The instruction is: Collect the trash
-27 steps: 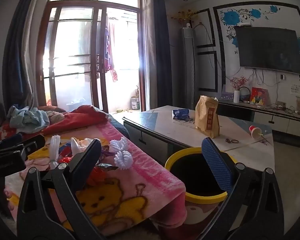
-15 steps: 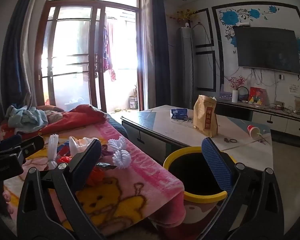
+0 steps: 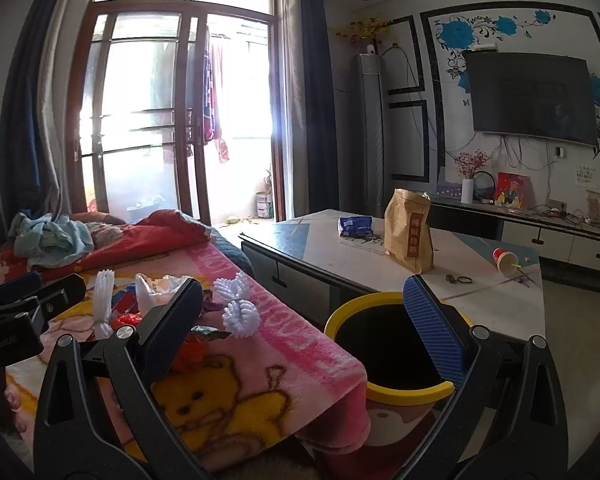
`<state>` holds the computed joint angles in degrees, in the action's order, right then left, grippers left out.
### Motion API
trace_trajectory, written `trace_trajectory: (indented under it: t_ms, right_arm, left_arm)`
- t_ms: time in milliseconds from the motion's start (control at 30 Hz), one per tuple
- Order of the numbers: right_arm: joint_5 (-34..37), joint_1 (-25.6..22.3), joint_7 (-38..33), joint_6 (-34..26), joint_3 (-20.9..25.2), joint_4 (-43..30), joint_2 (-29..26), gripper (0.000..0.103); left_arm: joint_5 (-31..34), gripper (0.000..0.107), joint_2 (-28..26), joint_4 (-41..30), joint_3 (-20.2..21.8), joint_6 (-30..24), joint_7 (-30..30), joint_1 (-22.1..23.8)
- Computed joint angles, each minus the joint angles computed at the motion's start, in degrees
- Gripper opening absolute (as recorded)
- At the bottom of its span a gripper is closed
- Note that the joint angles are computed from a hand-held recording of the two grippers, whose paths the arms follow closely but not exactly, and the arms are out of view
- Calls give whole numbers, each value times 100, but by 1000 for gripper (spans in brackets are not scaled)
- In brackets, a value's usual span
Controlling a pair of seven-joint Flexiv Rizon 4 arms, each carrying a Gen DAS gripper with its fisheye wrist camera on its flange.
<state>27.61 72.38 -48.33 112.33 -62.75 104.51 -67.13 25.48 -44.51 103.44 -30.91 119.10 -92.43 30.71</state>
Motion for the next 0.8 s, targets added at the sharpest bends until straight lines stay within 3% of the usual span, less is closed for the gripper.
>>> trace_trajectory:
  t_ms: [800]
  right_arm:
    - [22,-23,13,-14,9,-7,-23,92]
  left_arm:
    - [57,97,-35,-11,-51,-24,9,55]
